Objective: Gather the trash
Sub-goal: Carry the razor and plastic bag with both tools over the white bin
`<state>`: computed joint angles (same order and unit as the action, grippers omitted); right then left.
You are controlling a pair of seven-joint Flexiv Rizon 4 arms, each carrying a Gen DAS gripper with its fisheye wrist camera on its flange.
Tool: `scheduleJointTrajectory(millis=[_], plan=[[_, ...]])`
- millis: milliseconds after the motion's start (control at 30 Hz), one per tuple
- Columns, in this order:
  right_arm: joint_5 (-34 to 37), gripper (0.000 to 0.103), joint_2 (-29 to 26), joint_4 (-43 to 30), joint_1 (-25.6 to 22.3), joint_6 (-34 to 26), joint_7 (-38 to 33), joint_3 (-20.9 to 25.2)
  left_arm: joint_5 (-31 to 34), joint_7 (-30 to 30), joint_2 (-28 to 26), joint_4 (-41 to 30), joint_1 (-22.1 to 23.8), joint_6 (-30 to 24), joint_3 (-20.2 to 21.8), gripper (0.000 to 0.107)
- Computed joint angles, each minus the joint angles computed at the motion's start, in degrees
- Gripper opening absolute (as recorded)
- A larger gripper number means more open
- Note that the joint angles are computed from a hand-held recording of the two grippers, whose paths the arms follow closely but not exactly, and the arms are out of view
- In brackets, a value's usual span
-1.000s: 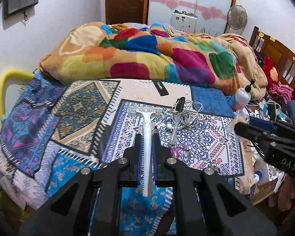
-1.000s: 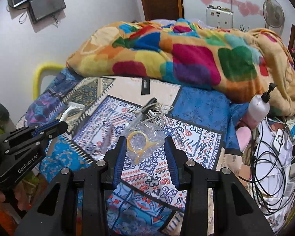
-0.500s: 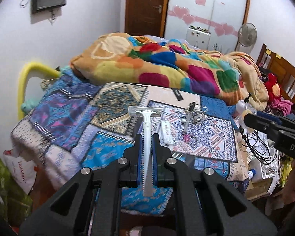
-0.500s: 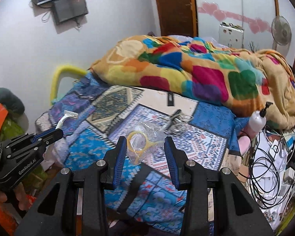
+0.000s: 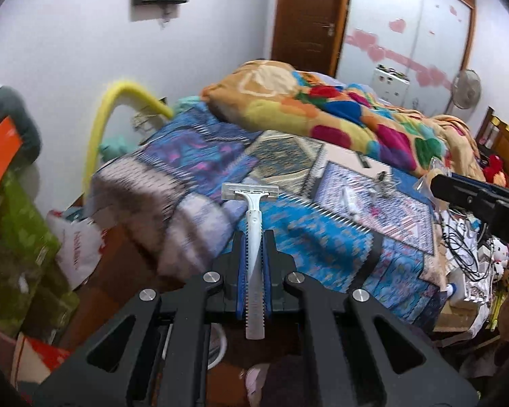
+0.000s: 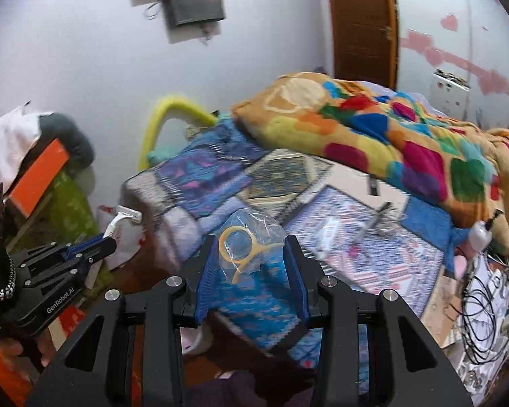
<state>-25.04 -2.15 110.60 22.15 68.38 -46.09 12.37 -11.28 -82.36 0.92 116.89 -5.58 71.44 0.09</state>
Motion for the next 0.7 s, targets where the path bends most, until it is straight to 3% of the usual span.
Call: scheduleJointTrajectory(millis=[367, 700], plan=[[8.48, 0.036, -6.58, -6.94, 6.59, -3.81, -8.34, 3.64, 1.97, -2.61, 8.71, 11.4, 5.48, -2.29, 4.69, 0.008], [15.45, 0.036, -15.52, -14.47, 11.24, -12.44, -16.78, 5.59, -1.56, -0.31, 5.03, 17.39, 8.9, -5.09, 6.47, 0.008]])
